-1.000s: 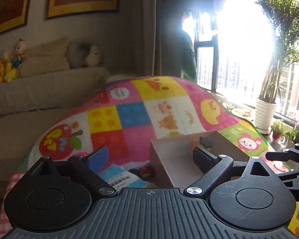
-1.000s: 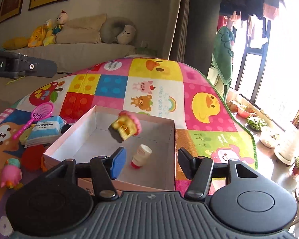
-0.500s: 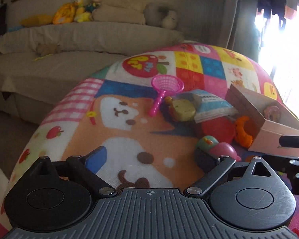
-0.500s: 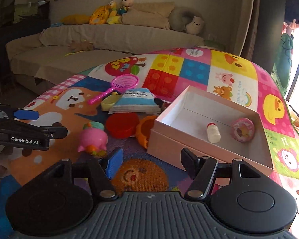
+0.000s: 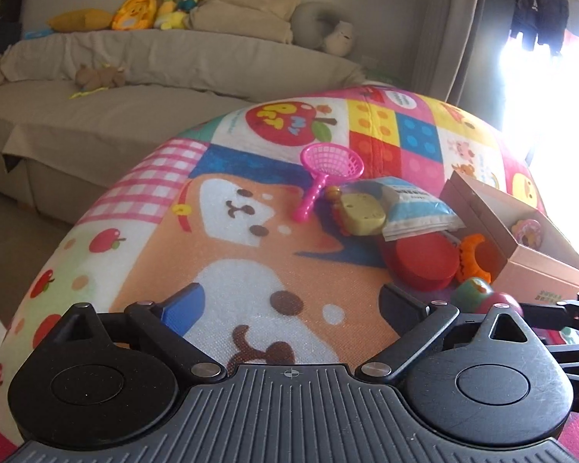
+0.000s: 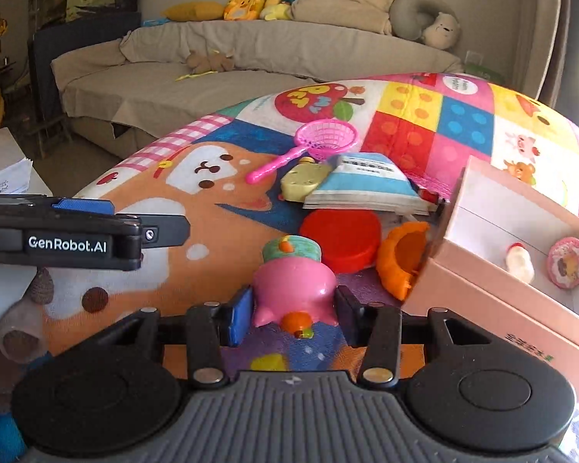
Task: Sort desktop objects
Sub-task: 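Grasp pink pig toy with right gripper while left tool moves toward orange basket toy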
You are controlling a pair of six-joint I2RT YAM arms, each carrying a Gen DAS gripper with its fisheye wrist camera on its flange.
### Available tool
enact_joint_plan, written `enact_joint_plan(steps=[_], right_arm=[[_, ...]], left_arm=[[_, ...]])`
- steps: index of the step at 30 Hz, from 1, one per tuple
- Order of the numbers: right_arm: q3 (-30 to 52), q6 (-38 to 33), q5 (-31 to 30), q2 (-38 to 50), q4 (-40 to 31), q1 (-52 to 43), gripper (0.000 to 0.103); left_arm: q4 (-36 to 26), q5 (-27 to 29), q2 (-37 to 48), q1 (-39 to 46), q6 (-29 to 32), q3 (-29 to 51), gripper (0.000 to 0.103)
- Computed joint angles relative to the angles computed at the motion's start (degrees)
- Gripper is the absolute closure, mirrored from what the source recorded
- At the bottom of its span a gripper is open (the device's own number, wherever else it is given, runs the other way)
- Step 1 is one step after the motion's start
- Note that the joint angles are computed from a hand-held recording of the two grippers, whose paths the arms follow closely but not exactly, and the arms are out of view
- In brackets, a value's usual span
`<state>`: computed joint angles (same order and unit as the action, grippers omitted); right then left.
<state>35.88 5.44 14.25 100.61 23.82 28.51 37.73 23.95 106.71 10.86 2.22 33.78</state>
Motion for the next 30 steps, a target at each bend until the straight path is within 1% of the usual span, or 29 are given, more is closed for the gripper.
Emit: enact_joint_plan(steps=[2,4,6,8,10,11,12,14,15,17,19,21,24,26,28,29,30], right_arm=[[-6.04,2.01,0.10,-5.86,-0.34,-2.65,0.057],[-11.01,3.99,0.64,-10.91,-1.17,-5.62,0.057],[-16.03,6.21,2.68,-15.91,-1.92,-9.32,0.057],[-19.43,8.27,3.20,-19.43,-2.54,-13.26,0.057],[-22.77,10.41,2.72,-21.96,-0.67,-16.66,0.053],[-24.49,11.41,2.68,-22.53,1.38,-17.85,0.046],[-26.03,12.56,3.21,-22.38,4.11,-18.45,0.038],[-28.33,15.10,4.05,-20.41,9.95,-18.94,0.030],[-29.00,15.91,4.19,-18.67,12.77,-18.97,0.030],[-29.35,16.07,5.29,-17.34,14.78,-18.55,0.030],[-30.49,16.31,5.16,-16.91,17.82,-18.96,0.025],[-31.09,16.81,4.03,-17.22,18.57,-19.85,0.023],[-31.11,17.47,4.08,-17.27,18.77,-19.80,0.023],[-31.27,17.51,3.99,-17.08,19.40,-19.77,0.022],[-31.49,17.61,3.62,-16.98,19.96,-20.00,0.021],[-31.55,17.73,3.48,-16.90,20.14,-20.13,0.020],[-31.57,17.90,3.38,-16.87,20.22,-20.22,0.020]], left_arm=[[-0.14,-0.57,-0.42,-0.94,1.78,-0.35,0.003],[-0.61,-0.64,-0.94,-2.40,5.34,-0.65,0.003],[-1.07,-0.68,-1.15,-4.28,8.34,-0.55,0.003],[-0.37,-1.19,-1.14,-6.70,9.20,-0.48,0.003],[0.72,-1.90,-0.74,-9.87,10.44,-0.02,0.002],[1.11,-2.18,-0.42,-11.36,11.01,0.44,0.002],[0.93,-2.75,0.08,-13.05,11.43,1.41,0.003],[0.60,-4.92,0.90,-15.95,11.04,3.24,0.003],[0.54,-5.17,1.29,-17.02,11.06,4.13,0.003],[-0.29,-5.38,2.03,-18.42,10.95,5.98,0.003],[-0.68,-6.91,3.15,-19.89,9.88,8.05,0.005],[-1.12,-9.78,4.65,-21.24,8.43,10.44,0.007],[-2.41,-11.34,6.96,-22.10,8.92,13.90,0.012],[-3.72,-12.18,8.51,-22.66,10.40,16.21,0.018],[-5.11,-12.21,9.53,-23.03,11.57,17.77,0.028],[-5.22,-12.09,9.85,-23.17,12.03,18.06,0.029],[-4.93,-12.06,10.16,-23.45,12.73,18.05,0.033]])
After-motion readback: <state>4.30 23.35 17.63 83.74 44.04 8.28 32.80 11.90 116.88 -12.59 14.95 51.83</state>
